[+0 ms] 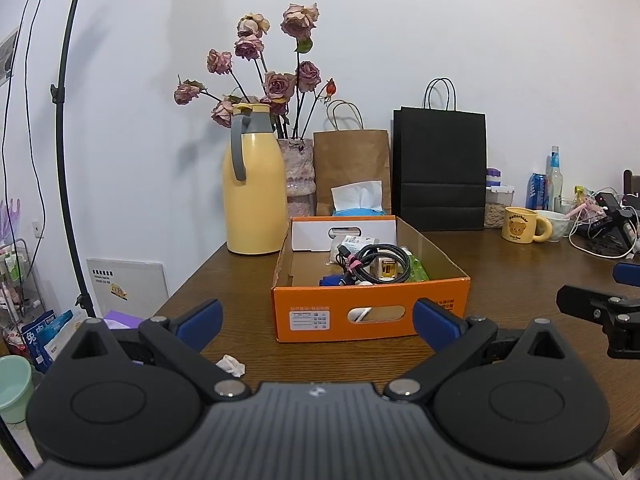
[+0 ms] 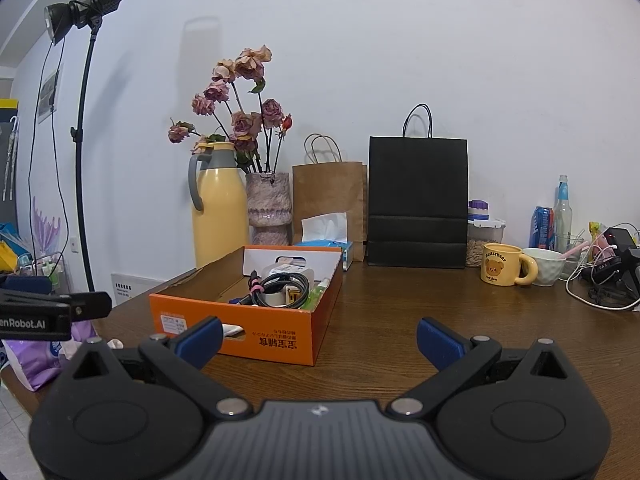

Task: Organize rigid objects

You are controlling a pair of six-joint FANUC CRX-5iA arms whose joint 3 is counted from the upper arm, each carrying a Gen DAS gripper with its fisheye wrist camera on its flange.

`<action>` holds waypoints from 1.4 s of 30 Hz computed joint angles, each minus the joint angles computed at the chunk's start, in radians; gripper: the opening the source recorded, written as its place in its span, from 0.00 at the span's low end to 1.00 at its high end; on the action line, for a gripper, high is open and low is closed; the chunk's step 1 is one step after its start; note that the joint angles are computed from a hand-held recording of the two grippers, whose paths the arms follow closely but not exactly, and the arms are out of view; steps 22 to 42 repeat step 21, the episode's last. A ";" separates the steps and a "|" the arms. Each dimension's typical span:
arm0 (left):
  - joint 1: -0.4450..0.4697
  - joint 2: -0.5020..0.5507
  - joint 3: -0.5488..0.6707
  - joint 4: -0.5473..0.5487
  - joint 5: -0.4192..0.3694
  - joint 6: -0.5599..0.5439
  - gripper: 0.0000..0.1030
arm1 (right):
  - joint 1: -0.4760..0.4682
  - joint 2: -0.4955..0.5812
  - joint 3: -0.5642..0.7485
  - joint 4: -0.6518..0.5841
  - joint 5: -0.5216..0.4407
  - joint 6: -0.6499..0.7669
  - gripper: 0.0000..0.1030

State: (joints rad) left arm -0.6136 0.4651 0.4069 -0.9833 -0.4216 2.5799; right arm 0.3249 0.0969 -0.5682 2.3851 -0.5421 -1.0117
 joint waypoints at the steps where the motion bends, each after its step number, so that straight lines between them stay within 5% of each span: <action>1: 0.002 0.000 -0.001 0.006 0.003 -0.006 1.00 | 0.000 0.000 0.000 0.000 0.000 0.000 1.00; 42: 0.022 0.003 -0.008 0.079 0.038 -0.066 1.00 | 0.011 0.004 -0.004 -0.010 -0.006 0.008 1.00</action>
